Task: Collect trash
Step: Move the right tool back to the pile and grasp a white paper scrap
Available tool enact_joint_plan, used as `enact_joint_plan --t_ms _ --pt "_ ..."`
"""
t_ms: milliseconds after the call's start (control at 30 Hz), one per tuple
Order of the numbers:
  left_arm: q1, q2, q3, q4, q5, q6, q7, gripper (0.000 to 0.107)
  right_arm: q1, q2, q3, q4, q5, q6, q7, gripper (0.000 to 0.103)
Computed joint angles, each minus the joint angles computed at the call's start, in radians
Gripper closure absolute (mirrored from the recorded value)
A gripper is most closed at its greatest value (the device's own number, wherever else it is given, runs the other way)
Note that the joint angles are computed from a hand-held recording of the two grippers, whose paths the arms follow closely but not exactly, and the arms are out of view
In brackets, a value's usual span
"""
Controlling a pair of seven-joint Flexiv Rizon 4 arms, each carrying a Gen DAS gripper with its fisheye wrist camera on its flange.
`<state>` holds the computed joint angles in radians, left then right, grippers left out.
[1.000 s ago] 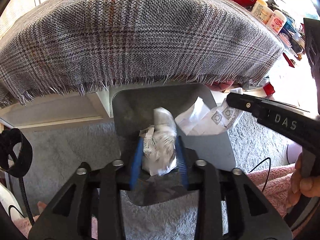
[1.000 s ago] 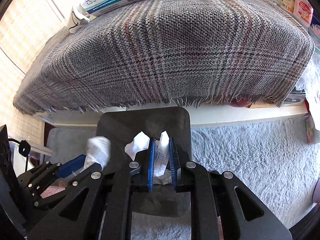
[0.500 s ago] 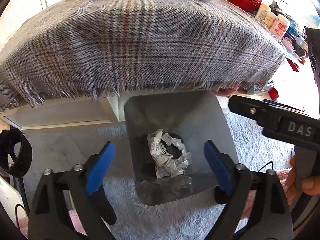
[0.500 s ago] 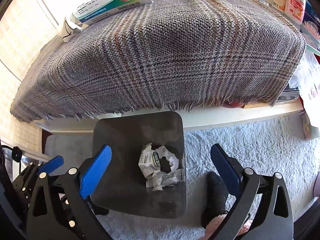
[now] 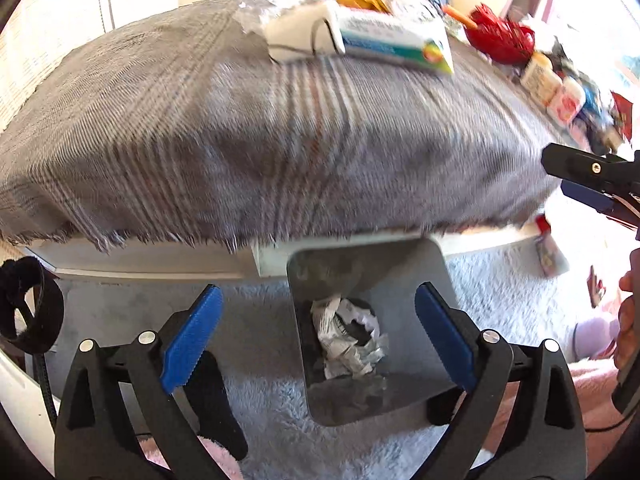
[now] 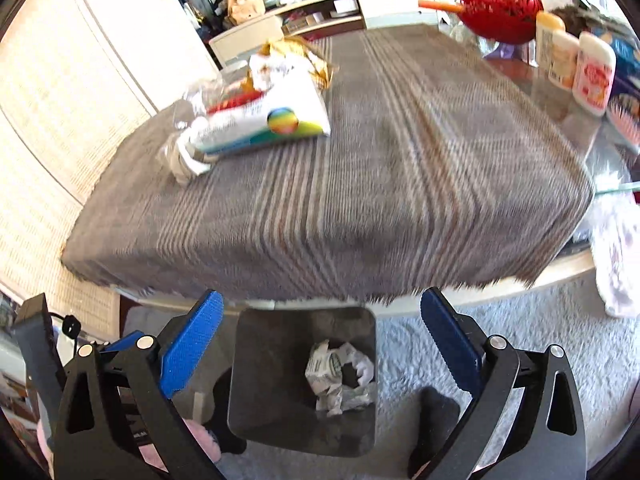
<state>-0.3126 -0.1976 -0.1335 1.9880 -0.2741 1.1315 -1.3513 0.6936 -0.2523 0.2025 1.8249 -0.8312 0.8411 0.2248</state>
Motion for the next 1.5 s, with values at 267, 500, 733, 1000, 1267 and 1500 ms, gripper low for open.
enact_joint_plan --t_ms 267,500,733,1000,1267,1500 --pt "0.013 -0.065 0.007 -0.165 0.028 -0.017 0.000 0.015 -0.044 -0.009 -0.028 -0.070 0.002 0.001 -0.103 0.003" --pt "0.035 -0.173 -0.014 -0.346 0.013 -0.065 0.009 0.040 -0.064 -0.079 -0.066 -0.189 0.033 0.034 -0.215 0.004" --pt "0.024 -0.273 -0.002 -0.491 0.020 -0.149 -0.004 0.049 -0.060 -0.170 -0.108 -0.335 0.079 0.055 -0.334 0.017" --pt "-0.014 -0.352 0.036 -0.616 0.107 -0.219 -0.058 0.048 -0.041 -0.289 -0.131 -0.501 0.192 0.012 -0.492 0.033" --pt "-0.011 -0.400 0.024 -0.685 0.099 -0.249 -0.069 0.044 -0.024 -0.340 -0.164 -0.555 0.237 -0.011 -0.532 0.036" --pt "-0.025 -0.435 0.018 -0.740 0.096 -0.260 -0.063 0.033 -0.028 -0.360 -0.175 -0.565 0.255 -0.017 -0.548 0.068"
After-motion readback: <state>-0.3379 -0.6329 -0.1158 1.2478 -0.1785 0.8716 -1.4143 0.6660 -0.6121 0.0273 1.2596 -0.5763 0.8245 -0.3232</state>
